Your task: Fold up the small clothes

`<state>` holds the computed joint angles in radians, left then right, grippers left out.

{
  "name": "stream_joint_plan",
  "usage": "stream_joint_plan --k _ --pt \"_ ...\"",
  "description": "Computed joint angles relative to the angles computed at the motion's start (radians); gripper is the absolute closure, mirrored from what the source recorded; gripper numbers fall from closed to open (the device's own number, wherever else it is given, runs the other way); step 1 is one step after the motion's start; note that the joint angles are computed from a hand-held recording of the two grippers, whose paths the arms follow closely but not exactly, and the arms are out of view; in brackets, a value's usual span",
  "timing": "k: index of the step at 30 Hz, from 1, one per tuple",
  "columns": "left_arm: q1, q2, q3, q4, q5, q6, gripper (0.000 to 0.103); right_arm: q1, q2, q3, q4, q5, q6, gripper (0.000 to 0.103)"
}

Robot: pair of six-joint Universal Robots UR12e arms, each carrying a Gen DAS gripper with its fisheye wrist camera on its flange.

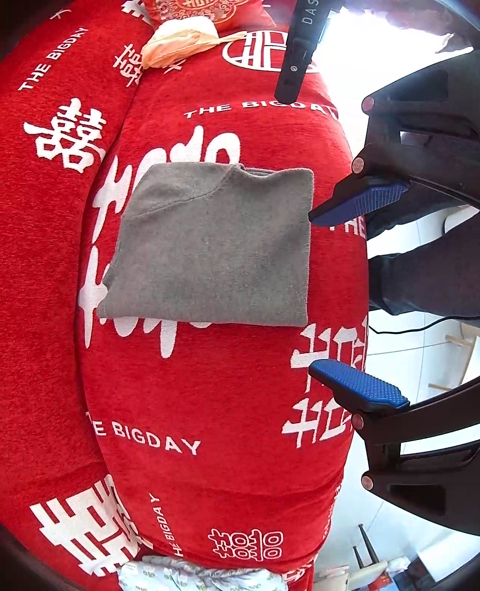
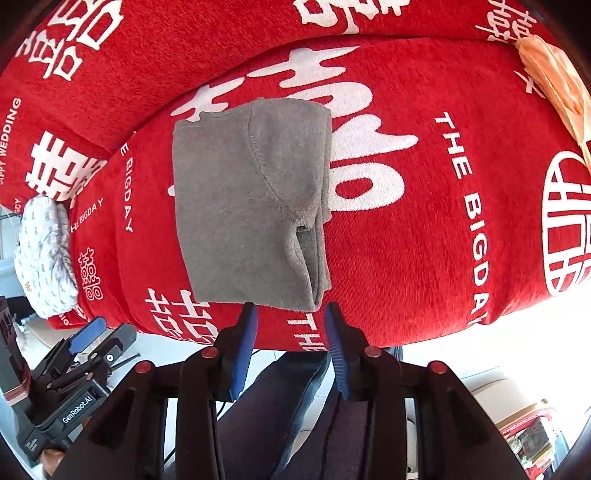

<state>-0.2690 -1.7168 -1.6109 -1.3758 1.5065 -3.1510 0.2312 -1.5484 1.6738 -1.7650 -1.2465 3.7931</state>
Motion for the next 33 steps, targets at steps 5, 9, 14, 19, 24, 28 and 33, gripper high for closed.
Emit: stream_joint_plan --k 5,9,14,19,24,28,33 --pt "0.004 0.01 -0.008 0.038 -0.002 -0.005 0.0 0.007 -0.007 -0.002 -0.009 -0.029 0.015 0.051" --pt "0.001 0.003 -0.001 0.031 0.01 -0.008 0.0 0.022 -0.002 -0.02 -0.006 -0.085 0.011 0.033" --pt "-0.005 0.002 0.003 0.048 0.055 -0.007 0.0 0.047 0.012 -0.055 0.0 -0.178 0.0 0.014" --pt "-0.007 -0.006 0.015 0.057 0.078 -0.003 0.0 0.049 0.028 -0.077 0.018 -0.167 -0.011 0.014" --pt "-0.009 -0.015 0.029 0.046 0.083 -0.004 0.0 0.064 0.046 -0.114 0.049 -0.208 -0.016 0.014" --pt "-0.007 -0.018 0.037 0.042 0.061 0.01 0.0 0.07 0.054 -0.128 0.058 -0.22 -0.007 0.014" --pt "-0.01 -0.027 0.051 0.026 0.065 0.008 0.0 0.078 0.067 -0.143 0.086 -0.227 -0.011 0.014"
